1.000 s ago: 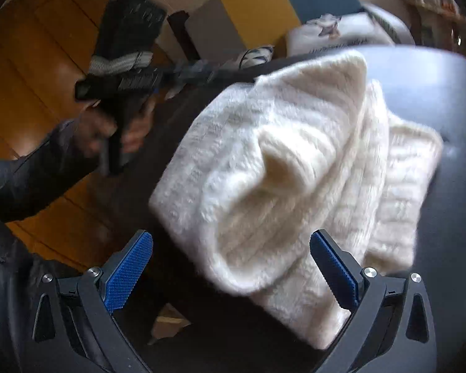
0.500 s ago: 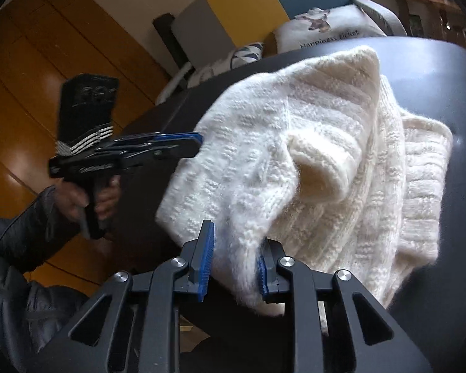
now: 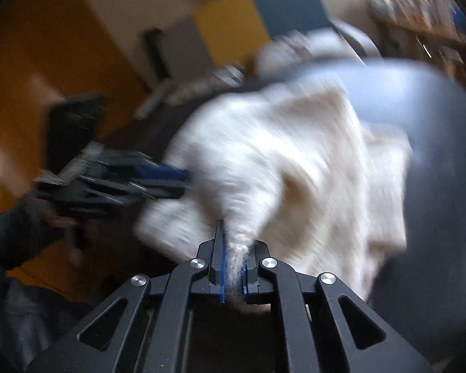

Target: Fold clothes

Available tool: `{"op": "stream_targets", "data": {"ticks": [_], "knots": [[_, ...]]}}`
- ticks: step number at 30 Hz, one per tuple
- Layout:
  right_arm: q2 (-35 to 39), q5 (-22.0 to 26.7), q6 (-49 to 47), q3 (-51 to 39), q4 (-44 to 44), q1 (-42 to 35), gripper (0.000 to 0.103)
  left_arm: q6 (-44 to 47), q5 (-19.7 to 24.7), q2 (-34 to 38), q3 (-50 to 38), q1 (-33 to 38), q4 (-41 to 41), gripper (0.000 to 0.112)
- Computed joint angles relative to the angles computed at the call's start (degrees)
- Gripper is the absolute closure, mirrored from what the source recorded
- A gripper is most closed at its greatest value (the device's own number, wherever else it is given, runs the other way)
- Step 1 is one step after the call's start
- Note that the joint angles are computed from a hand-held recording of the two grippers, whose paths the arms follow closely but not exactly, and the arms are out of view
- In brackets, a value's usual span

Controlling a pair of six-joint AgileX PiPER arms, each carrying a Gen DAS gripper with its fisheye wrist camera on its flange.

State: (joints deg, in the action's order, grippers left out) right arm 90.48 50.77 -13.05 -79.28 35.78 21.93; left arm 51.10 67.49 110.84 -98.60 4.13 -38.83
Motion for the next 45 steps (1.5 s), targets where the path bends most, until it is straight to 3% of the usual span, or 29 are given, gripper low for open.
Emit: {"op": "stream_targets", "data": {"ticks": [3, 7, 12, 17, 20, 25, 28, 30, 34, 37, 40, 43, 44, 45], "knots": [[-0.17, -2.62, -2.44, 1.78, 3.74, 0.38, 0.096, 2.99, -0.52, -0.31, 0.4, -0.39, -2.31, 0.087], [-3.56, -5.25, -11.88, 2.17, 12.8, -1.16, 0.096, -0.03, -2.34, 1.53, -2.39, -2.64, -0.98, 0.086], [0.19, -4.08, 0.6, 2.68, 0.29, -2.46, 0.096, -3.88, -2.9, 5.39, -7.13, -5.17, -0.11, 0.084], [0.78, -8.75, 1.63, 5.14, -0.14, -0.66, 0.096, 1.77, -9.92, 2.79, -1.69, -8.04, -0.82, 0.079], [2.9, -8.12, 1.29, 3.0, -0.17, 0.36, 0.096, 1.81, -11.41, 3.59, -1.82, -10.01, 4.85, 0.078], [6.52, -5.02, -2.6, -0.84, 2.62, 4.29, 0.096, 6.89, -6.84, 1.93, -0.69, -6.79, 5.78, 0.077], [9.18, -5.69, -4.26, -2.57, 5.63, 8.22, 0.096, 6.94, -0.64, 2.32, -2.07, -2.3, 4.63, 0.076], [10.33, -7.49, -3.07, -3.29, 5.63, 10.19, 0.096, 6.33, 0.81, 2.5, -1.98, -0.4, 3.29, 0.076], [10.1, -8.57, 6.18, -5.61, -3.59, 12.3, 0.096, 4.71, 0.75, 2.48, -2.06, -0.1, 2.4, 0.076], [9.17, -5.06, 13.04, -7.62, -12.64, 13.23, 0.095, 4.95, 1.0, 2.38, -2.22, -0.29, 1.83, 0.075], [8.45, -1.98, 14.46, -8.05, -13.53, 12.22, 0.09, 4.97, 0.72, 2.44, -1.77, -0.07, 1.61, 0.076], [6.34, -3.29, 14.06, -5.25, -12.91, 11.14, 0.09, 4.15, 1.08, 2.58, -1.97, 0.41, 0.84, 0.076], [6.17, -4.25, 12.97, -4.56, -10.63, 10.37, 0.087, 3.64, 1.22, 2.67, -2.3, 0.4, 0.62, 0.076], [6.14, -5.18, 11.01, -3.82, -7.19, 9.3, 0.07, 3.26, 1.31, 2.75, -2.62, 0.37, 0.43, 0.076]]}}
